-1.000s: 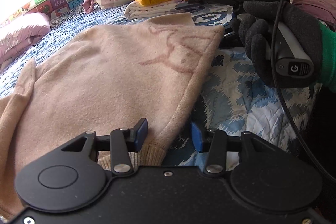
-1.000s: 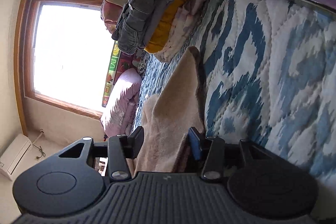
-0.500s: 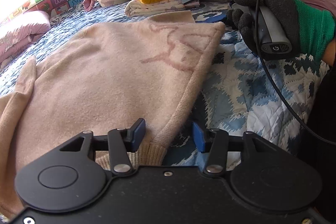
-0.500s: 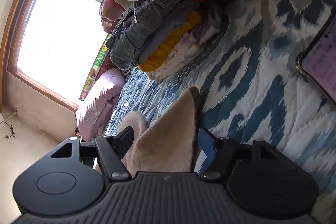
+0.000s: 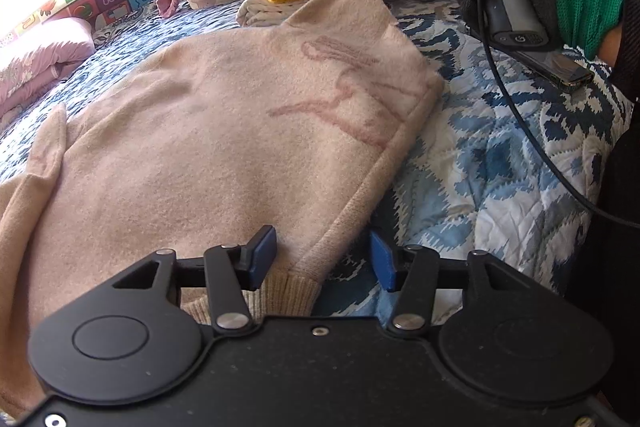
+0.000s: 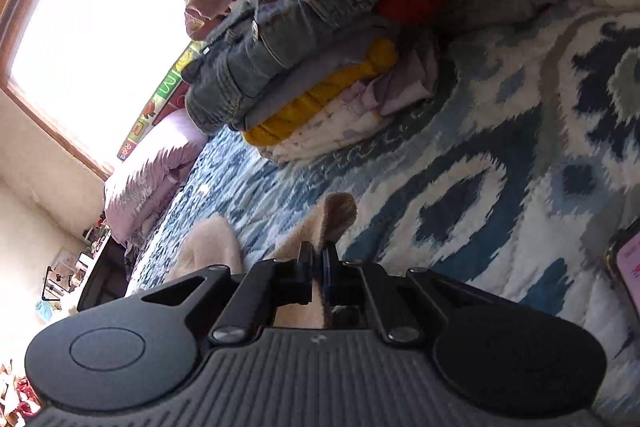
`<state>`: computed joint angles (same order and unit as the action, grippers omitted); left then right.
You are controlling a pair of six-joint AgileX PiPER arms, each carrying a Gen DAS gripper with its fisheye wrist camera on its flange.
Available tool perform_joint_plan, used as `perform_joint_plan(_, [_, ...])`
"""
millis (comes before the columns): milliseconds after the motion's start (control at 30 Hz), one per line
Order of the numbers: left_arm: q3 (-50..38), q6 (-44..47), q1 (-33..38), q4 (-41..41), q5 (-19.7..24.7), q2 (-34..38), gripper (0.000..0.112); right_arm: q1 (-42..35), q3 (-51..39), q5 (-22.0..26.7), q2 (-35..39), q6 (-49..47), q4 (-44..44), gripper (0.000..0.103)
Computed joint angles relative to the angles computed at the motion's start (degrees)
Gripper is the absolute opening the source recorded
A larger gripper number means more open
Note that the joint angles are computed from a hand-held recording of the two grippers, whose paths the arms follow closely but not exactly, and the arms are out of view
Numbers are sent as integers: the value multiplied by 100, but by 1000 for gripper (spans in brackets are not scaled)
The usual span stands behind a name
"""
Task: Fold clothes
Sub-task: 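Grasp the sweater hem with the right gripper while the left gripper pins the body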
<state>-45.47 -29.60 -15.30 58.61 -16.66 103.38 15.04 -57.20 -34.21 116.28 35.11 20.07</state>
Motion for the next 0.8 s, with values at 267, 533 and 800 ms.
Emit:
perform_joint_plan(267, [-54,180,-114,-270,143,5,52,-74,-208,739,-82,-2183,1547,18])
perform_joint_plan(533, [-13,434,-192,-667,6,-208,52,-191,-238,816,142,-1141,618,62])
perform_joint_plan(800, [-153,253,-159,-567,77,92,52,-366,-553,897,503,414,-862,63])
